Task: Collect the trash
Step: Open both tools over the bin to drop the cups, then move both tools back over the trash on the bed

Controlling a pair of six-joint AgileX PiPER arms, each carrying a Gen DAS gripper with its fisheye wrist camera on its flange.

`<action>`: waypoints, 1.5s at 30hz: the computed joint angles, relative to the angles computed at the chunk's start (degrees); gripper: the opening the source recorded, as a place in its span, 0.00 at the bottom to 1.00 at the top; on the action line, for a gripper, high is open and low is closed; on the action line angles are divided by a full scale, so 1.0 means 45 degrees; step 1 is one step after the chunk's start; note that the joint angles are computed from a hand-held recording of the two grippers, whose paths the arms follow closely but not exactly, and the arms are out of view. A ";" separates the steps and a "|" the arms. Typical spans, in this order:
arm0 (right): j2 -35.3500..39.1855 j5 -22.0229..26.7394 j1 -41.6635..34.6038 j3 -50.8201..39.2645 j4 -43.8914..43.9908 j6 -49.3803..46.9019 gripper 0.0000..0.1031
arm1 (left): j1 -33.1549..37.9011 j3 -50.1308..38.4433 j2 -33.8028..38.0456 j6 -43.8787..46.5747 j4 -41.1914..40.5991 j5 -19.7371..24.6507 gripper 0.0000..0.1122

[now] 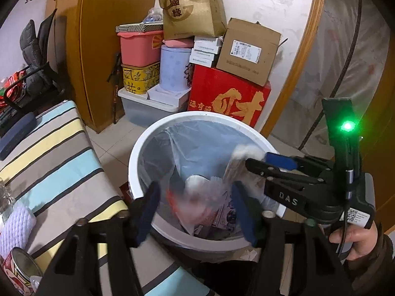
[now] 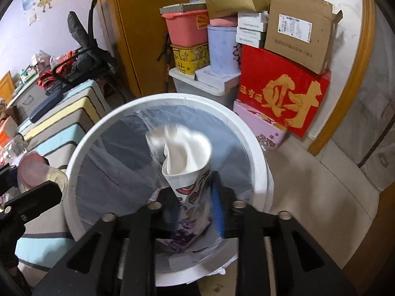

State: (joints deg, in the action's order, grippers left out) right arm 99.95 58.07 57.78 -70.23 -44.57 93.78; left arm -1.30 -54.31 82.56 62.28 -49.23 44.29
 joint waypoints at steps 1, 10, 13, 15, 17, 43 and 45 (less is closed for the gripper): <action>-0.0018 -0.0047 0.0016 0.0016 -0.0020 0.0032 0.57 | 0.0068 0.0028 -0.0024 0.0050 -0.0044 0.0044 0.60; -0.0103 0.0087 0.0341 -0.0021 -0.0423 0.0627 0.59 | 0.0650 0.0185 -0.0335 0.0215 -0.0211 0.0239 0.60; -0.0086 0.0135 0.0549 -0.0150 -0.0623 0.0777 0.59 | 0.1055 0.0297 -0.0561 0.0402 -0.0289 0.0440 0.60; -0.0051 0.0219 0.0693 -0.0266 -0.0765 0.0842 0.59 | 0.1311 0.0406 -0.0737 0.0483 -0.0295 0.0470 0.60; 0.0003 0.0397 0.0886 -0.0449 -0.0936 0.0913 0.59 | 0.1663 0.0512 -0.0948 0.0663 -0.0349 0.0556 0.60; 0.2172 -0.0851 0.2340 -0.3579 -0.2372 0.0597 0.59 | 0.9739 0.0283 -0.1090 0.4049 -0.1835 0.3280 0.64; 0.2398 -0.1146 0.2358 -0.3859 -0.2341 0.0372 0.59 | 1.0223 -0.0005 -0.0769 0.4002 -0.1828 0.3253 0.65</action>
